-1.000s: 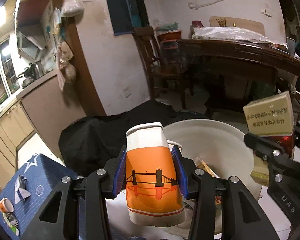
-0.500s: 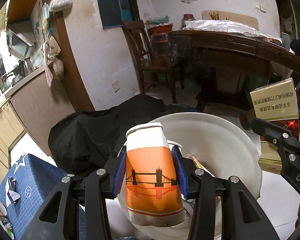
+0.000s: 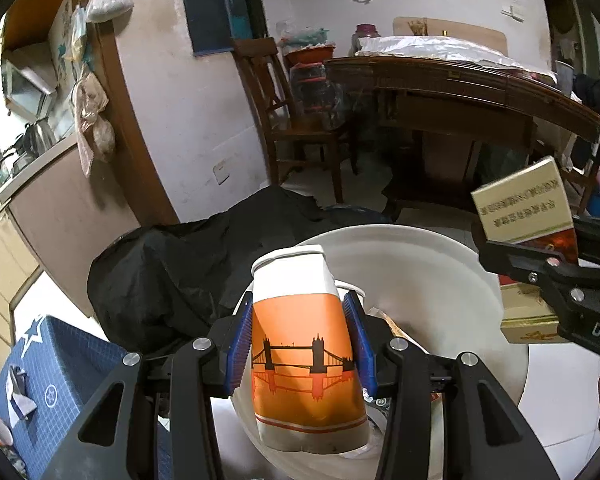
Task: Collect trash
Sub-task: 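Open both tools to drop the cup and box into the bucket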
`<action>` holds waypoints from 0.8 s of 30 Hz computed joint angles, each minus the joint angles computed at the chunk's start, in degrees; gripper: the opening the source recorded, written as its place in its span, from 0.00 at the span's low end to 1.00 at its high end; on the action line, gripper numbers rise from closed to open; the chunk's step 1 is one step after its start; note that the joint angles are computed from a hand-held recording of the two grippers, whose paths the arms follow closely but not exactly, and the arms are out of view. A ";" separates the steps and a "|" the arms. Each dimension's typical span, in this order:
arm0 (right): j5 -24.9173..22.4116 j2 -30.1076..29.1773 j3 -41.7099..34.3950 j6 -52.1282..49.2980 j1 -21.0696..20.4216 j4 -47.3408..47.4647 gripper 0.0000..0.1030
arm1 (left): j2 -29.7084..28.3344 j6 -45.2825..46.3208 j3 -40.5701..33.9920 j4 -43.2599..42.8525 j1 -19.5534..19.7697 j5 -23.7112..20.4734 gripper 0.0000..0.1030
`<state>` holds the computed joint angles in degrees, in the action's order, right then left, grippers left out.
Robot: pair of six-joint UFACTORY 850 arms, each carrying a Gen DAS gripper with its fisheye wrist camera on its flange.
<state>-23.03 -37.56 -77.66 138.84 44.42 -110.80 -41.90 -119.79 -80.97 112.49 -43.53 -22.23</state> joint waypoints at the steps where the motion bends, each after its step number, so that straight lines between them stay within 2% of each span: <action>1: 0.47 0.02 -0.17 0.21 -0.16 -0.38 0.20 | 0.10 -0.78 0.11 1.19 0.08 0.32 0.45; 6: 2.84 0.46 -0.08 4.46 -0.95 -5.51 0.20 | 0.42 -6.72 0.33 8.24 0.73 2.43 0.46; 9: 5.08 0.06 -0.62 8.25 -1.83 -9.10 0.23 | 0.02 -11.10 -0.42 13.72 1.72 5.82 0.49; 10: 5.60 -0.21 -1.02 7.48 -2.07 -8.15 0.27 | -0.08 -10.95 -0.50 13.97 1.78 5.85 0.52; 11: 5.43 -0.31 -1.17 6.94 -2.14 -7.42 0.34 | -0.15 -10.37 -0.53 13.59 1.77 5.48 0.62; 12: 5.26 -0.34 -1.16 7.60 -2.18 -8.04 0.34 | -0.06 -10.72 -0.20 14.06 1.68 4.52 0.70; 15: 5.26 -0.36 -1.05 9.85 -2.15 -9.83 0.34 | 0.29 -13.42 0.46 16.41 1.80 3.87 0.70; 24: 5.53 -0.28 -0.72 9.59 -2.07 -9.18 0.34 | 0.56 -9.35 1.01 12.07 1.40 2.46 0.70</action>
